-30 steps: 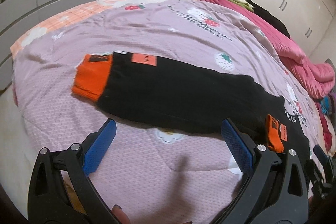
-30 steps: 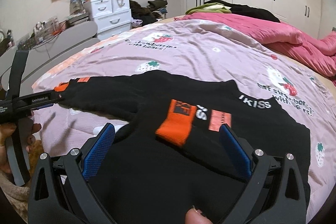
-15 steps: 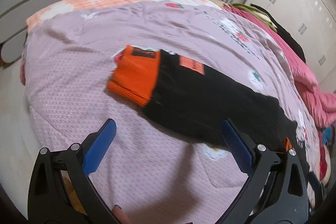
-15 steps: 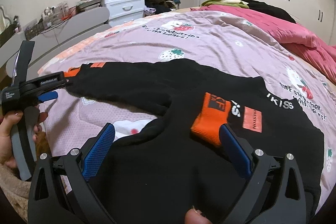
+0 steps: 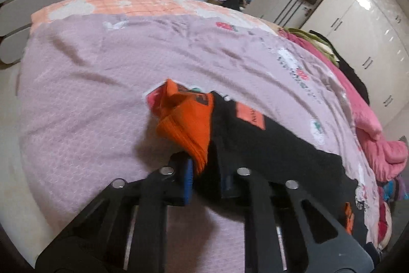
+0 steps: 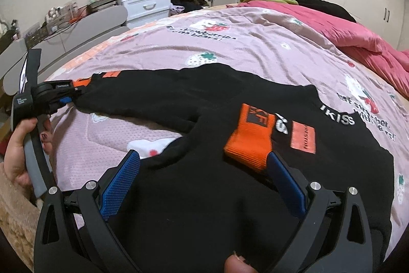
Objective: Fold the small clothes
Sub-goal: 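Grasp the other orange cuff with the left gripper and lift it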
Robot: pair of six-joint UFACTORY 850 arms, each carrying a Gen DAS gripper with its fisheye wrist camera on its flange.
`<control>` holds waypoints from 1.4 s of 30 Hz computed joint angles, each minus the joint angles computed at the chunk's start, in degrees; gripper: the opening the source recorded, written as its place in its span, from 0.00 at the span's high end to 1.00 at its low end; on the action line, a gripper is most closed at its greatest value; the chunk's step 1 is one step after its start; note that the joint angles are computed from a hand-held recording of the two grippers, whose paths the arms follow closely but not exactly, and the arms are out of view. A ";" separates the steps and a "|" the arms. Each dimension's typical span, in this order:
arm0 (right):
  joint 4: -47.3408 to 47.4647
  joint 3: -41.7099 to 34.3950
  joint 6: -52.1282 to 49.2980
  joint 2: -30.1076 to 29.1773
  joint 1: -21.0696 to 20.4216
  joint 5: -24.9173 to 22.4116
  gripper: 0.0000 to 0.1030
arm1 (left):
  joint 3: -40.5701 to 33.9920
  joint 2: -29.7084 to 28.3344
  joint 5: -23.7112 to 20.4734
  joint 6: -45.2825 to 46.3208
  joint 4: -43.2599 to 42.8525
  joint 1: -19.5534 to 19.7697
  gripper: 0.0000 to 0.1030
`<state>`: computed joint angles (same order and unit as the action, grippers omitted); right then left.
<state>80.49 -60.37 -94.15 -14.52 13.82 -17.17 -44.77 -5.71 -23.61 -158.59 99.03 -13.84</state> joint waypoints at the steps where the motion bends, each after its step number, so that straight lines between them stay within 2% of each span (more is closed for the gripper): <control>1: 0.11 0.10 -0.11 0.11 -0.31 0.11 0.04 | -0.02 0.23 -0.62 0.12 0.29 -0.36 0.93; 6: 1.13 0.37 -0.13 0.39 -2.66 0.12 0.04 | 0.43 2.66 -1.90 -2.55 4.21 -1.85 0.93; 17: 2.22 1.48 1.33 2.47 -8.63 -0.75 0.04 | -2.80 5.66 -5.34 -1.55 8.01 -6.06 0.94; 30: 6.93 1.69 2.88 2.74 -17.14 -5.07 0.04 | -11.18 2.12 -5.35 8.32 5.69 -10.20 0.95; 42: 10.68 1.67 2.40 3.52 -21.97 -8.22 0.04 | -17.01 -1.97 -3.18 10.15 7.88 -13.25 0.96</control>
